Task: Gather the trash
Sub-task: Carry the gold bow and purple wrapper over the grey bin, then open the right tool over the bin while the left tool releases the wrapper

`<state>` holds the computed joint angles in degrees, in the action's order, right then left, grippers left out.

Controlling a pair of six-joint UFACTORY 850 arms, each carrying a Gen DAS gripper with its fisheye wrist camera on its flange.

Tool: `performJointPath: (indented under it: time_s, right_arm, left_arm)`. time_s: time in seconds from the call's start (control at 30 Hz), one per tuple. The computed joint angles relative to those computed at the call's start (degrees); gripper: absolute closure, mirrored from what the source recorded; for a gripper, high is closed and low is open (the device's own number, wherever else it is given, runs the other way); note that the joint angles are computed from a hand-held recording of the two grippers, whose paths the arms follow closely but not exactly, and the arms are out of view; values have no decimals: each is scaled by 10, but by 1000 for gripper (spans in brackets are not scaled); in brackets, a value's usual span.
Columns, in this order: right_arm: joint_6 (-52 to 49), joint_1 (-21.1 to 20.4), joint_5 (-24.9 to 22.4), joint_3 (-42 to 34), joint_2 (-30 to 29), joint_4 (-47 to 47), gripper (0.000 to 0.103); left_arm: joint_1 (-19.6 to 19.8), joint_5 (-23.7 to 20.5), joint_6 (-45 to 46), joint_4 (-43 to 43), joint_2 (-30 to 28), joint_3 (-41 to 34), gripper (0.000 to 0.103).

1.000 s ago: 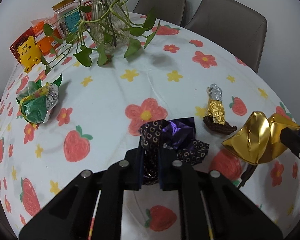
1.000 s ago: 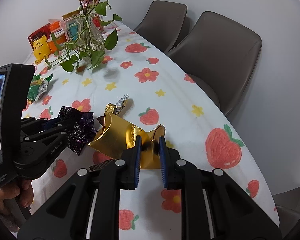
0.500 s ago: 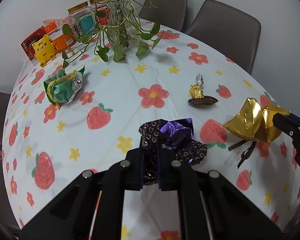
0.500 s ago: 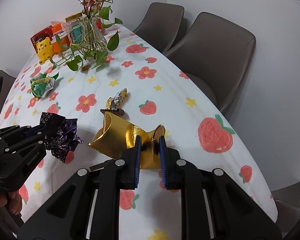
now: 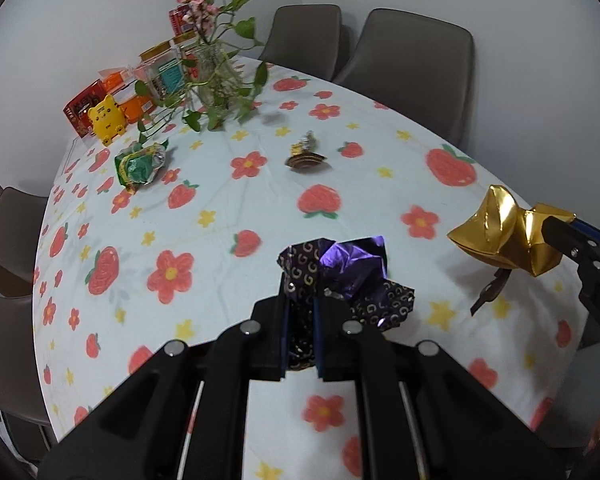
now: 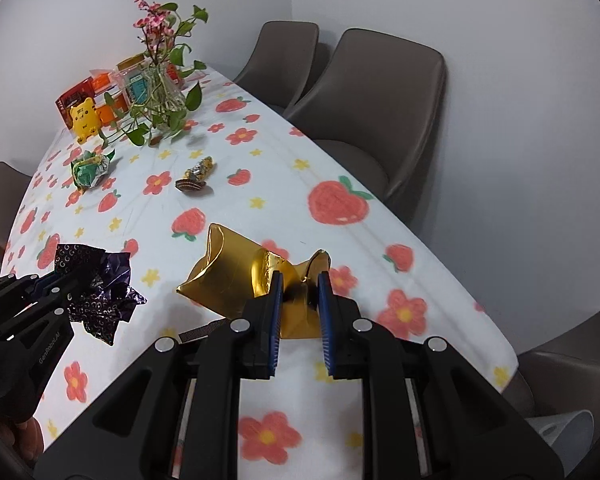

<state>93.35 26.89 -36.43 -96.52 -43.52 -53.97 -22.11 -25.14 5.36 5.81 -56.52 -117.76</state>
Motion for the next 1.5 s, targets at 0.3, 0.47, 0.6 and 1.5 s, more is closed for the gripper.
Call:
performJointPath:
  time_s: [0.3,0.47,0.6,1.5]
  right_arm:
    - [228,25,-67,342,234,-51,88]
    - [312,56,-139,498,353,10,87]
    - [378,85,-173,596,435,71,87]
    - [422,103,-165,675,513,66,75]
  left_arm:
    - [-104,63,125,-109,125,205,93]
    - [-187,86,261,-207,167,286,93]
    - [-250,96,352,-275,187,330,93]
    - [-297,112,335,-267,194,354,34]
